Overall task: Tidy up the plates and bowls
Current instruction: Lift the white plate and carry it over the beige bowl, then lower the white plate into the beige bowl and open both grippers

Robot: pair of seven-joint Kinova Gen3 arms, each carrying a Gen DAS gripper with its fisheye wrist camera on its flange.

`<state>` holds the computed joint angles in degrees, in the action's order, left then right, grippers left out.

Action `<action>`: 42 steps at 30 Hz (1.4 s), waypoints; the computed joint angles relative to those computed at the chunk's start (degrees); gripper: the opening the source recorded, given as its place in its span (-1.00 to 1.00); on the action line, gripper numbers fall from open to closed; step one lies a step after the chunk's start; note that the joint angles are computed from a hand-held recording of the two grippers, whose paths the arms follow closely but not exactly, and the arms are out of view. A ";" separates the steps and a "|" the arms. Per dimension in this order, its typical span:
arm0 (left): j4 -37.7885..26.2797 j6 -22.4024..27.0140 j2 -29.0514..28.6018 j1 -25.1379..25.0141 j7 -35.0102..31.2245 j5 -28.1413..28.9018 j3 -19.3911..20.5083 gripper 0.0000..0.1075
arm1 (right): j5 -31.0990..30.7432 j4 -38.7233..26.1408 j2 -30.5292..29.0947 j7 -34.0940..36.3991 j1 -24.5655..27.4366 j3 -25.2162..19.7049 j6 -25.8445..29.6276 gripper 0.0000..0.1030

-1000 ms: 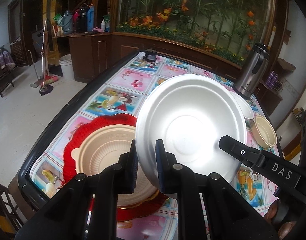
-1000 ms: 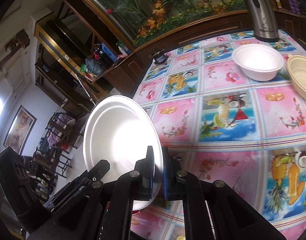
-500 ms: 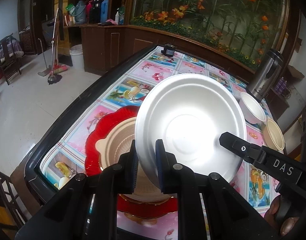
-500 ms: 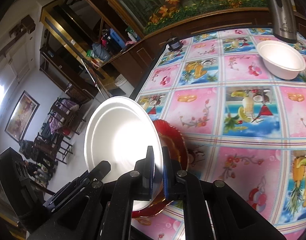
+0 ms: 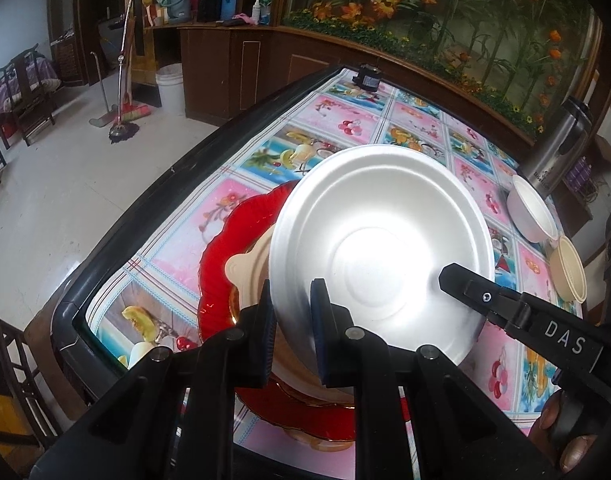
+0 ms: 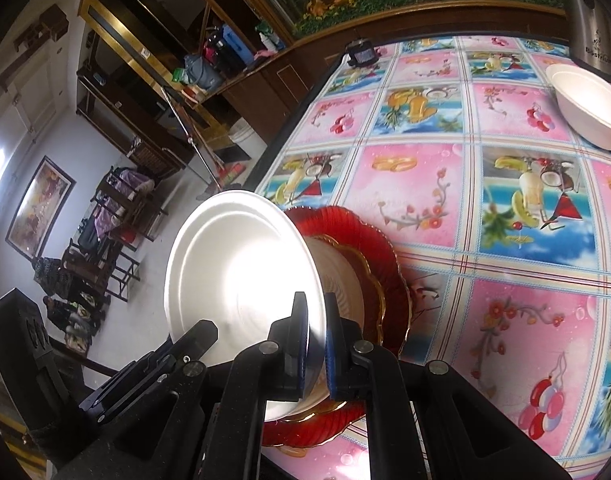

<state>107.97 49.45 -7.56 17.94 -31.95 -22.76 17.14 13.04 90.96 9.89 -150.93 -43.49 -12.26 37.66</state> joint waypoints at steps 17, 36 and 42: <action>0.37 0.67 0.28 -0.40 -0.54 0.75 -0.84 -0.74 | -2.25 -2.97 2.89 3.74 -0.56 0.35 2.59 -0.81; -0.39 1.54 0.56 -0.35 0.96 0.29 -0.90 -0.68 | -1.87 -4.89 4.20 4.78 -1.78 1.21 5.26 -0.53; -0.99 2.10 0.36 0.00 1.04 0.32 -0.85 -0.26 | -2.70 -3.82 3.39 5.51 -1.00 0.92 3.59 -0.02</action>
<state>106.97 51.55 -7.20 17.94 -30.90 -22.44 16.30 10.34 87.14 13.28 -145.42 -44.50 -11.35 41.25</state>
